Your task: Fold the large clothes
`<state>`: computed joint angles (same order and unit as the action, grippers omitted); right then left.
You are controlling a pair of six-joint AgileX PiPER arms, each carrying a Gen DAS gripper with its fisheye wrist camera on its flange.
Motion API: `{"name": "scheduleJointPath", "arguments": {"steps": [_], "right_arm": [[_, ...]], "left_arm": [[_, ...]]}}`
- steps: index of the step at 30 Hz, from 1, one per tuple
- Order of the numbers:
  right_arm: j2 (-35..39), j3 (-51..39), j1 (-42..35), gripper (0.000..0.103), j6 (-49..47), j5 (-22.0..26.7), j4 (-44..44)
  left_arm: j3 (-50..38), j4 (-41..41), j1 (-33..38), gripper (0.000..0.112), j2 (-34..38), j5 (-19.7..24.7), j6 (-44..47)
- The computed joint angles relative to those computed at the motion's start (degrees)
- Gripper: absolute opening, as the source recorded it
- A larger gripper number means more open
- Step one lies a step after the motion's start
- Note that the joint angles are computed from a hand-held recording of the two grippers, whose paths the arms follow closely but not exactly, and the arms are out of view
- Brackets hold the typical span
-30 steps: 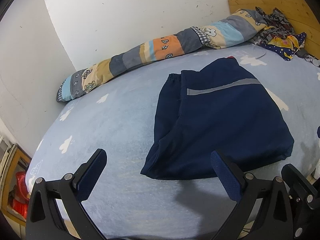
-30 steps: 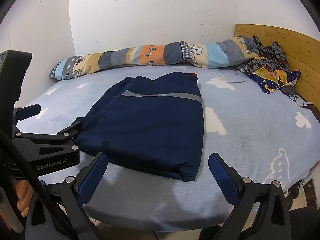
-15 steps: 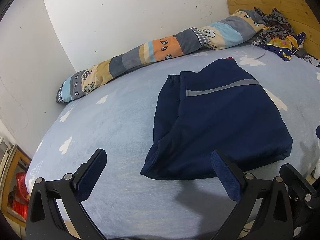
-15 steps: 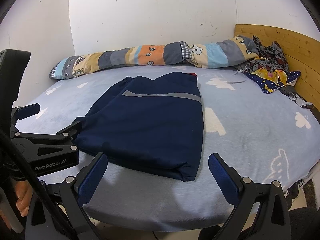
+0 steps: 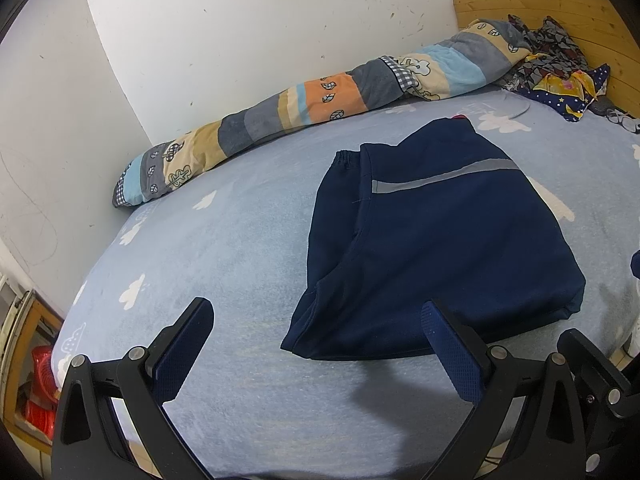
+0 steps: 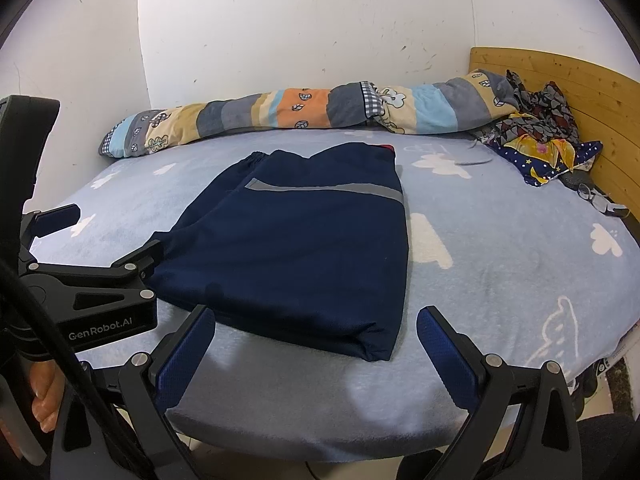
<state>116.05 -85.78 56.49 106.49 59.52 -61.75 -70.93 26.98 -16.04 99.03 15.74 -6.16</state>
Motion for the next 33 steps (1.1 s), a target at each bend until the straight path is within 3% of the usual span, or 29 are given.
{"name": "scheduleJointPath", "arguments": {"steps": [33], "right_arm": [[-0.4, 0.5, -0.4, 0.103, -0.4, -0.7, 0.5]], "left_arm": [[0.3, 2.9, -0.5, 0.103, -0.4, 0.3, -3.1]]}}
